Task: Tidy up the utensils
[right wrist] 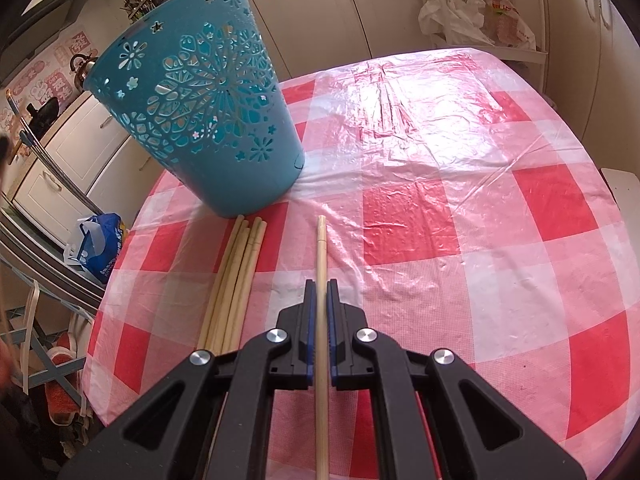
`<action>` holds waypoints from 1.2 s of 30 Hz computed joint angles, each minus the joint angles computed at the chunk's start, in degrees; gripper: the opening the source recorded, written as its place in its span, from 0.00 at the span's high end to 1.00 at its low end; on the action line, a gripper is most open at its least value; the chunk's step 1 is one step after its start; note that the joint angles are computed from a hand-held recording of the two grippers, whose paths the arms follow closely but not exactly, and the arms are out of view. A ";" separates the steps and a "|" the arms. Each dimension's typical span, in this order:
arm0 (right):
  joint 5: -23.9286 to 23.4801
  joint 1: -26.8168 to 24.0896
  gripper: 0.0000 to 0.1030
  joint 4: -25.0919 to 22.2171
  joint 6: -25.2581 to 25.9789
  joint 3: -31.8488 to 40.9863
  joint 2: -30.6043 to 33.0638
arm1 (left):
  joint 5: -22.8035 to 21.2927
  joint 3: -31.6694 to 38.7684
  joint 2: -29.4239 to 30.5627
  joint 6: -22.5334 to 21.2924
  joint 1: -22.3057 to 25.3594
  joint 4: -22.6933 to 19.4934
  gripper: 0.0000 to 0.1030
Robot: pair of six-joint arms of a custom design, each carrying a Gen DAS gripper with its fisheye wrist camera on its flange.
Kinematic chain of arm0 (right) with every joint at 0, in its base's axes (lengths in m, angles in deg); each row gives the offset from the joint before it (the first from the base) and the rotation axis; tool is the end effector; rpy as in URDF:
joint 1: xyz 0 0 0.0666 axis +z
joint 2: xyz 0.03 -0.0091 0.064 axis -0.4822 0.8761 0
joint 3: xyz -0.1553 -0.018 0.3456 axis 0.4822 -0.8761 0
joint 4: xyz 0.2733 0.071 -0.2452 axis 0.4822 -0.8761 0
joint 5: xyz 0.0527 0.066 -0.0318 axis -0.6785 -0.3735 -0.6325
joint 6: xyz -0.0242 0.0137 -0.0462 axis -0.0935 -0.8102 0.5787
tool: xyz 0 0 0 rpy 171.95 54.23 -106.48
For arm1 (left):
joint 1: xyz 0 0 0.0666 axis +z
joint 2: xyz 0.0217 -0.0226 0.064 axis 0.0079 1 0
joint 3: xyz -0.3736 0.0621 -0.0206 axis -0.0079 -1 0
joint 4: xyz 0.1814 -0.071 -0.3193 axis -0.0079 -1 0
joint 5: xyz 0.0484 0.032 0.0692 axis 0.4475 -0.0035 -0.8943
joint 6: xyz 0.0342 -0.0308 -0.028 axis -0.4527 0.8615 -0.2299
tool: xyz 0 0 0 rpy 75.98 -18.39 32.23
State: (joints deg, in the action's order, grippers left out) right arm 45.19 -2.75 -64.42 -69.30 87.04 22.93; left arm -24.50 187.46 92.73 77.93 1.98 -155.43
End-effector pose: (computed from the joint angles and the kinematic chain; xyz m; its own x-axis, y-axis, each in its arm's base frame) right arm 0.3891 0.1875 0.5591 -0.8029 0.2590 -0.5369 0.0829 0.9404 0.3297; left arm 0.4082 -0.0098 0.6549 -0.4952 0.0980 -0.8632 0.5194 0.8299 -0.2038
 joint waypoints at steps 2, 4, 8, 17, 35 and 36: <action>-0.04 -0.02 0.94 -0.02 0.01 0.02 -0.01 | 1.42 2.93 1.04 2.92 0.55 1.75 0.96; -0.01 0.05 0.94 -0.04 -0.02 0.05 0.01 | 2.40 5.08 2.00 5.33 0.71 3.24 0.96; -0.12 -0.08 0.94 0.00 0.06 -0.02 -0.05 | 3.55 9.12 4.25 9.59 0.52 5.58 0.96; -0.08 0.12 0.94 0.10 -0.10 -0.07 -0.04 | -1.31 21.94 14.01 18.11 -4.13 12.94 0.96; 0.90 0.60 0.94 -0.18 0.90 0.65 0.60 | -15.80 33.66 28.17 21.38 -10.89 15.15 0.95; 0.97 0.64 0.94 -0.25 0.93 0.73 0.66 | -15.69 33.46 28.09 21.38 -10.90 15.40 0.95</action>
